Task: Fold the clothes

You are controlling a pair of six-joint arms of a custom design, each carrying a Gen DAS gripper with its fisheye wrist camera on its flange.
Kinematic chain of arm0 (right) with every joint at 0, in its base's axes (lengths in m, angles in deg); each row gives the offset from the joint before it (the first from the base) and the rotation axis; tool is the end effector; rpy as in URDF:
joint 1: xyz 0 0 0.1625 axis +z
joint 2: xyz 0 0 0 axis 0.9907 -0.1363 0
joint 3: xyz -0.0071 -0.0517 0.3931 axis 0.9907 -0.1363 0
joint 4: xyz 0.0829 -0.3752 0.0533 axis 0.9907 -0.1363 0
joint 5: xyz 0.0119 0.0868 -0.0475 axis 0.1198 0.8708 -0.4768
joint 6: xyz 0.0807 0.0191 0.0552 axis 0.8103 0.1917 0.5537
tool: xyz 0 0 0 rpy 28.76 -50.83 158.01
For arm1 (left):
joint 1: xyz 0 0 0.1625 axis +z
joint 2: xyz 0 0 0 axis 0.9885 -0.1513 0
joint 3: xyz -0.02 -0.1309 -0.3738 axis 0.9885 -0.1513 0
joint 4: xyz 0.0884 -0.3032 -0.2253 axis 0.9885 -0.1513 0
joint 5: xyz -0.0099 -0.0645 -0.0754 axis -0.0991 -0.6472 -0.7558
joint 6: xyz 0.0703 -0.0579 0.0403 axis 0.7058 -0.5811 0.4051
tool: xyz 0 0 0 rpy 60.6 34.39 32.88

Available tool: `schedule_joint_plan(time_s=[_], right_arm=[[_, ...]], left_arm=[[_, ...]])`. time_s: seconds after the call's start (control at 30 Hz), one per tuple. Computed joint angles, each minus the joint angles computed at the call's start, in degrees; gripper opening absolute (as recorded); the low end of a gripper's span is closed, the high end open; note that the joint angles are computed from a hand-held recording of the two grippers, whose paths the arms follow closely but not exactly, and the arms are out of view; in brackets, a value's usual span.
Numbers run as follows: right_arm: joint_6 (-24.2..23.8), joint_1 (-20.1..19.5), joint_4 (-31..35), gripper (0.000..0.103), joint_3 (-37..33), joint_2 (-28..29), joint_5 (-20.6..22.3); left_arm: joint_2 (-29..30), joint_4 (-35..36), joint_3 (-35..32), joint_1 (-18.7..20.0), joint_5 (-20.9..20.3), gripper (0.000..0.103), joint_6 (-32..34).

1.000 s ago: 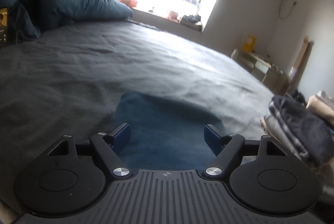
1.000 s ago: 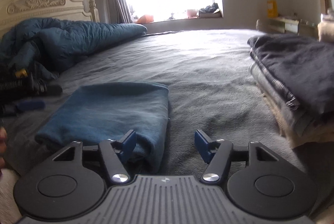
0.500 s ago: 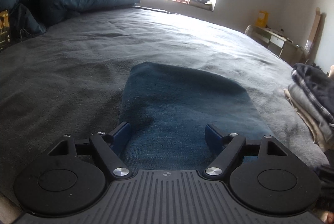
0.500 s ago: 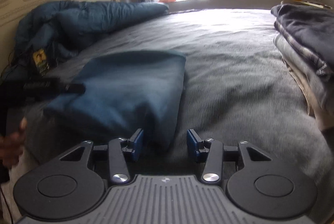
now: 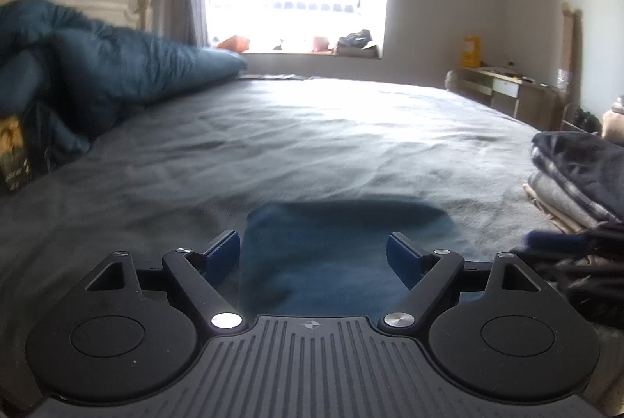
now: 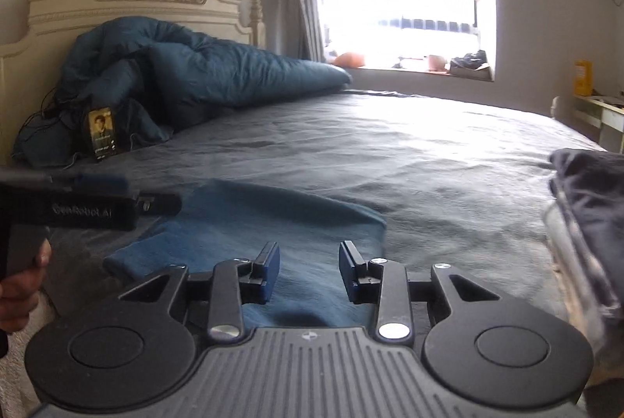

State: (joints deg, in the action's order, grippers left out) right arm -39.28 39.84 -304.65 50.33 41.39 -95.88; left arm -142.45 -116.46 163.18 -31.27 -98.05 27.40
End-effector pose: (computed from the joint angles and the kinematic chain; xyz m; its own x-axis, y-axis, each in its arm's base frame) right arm 0.2924 -0.3492 0.1148 -0.7265 -0.0408 0.6859 -0.6321 0.4310 -0.6439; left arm -0.1435 -0.4565 0.2409 -0.6471 0.4623 -0.6062 0.7622 0.3729 -0.5292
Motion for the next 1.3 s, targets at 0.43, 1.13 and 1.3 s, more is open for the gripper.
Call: schedule_joint_plan(time_s=[0.43, 1.13, 1.3], right_arm=[[2.0, -1.2, 6.0, 0.033, -1.2, 2.1, -2.4], [5.5, -14.7, 22.2, 0.032, -13.4, -2.1, 8.3], [4.7, -14.9, 22.1, 0.032, -14.0, -1.8, 8.0]], left_arm=[[12.3, 22.5, -18.4, 4.9, 1.7, 0.082, -2.0], [14.4, 16.9, -16.3, 2.6, 7.1, 0.087, 2.6], [14.6, 16.7, -16.3, 2.5, 7.5, 0.088, 3.0]])
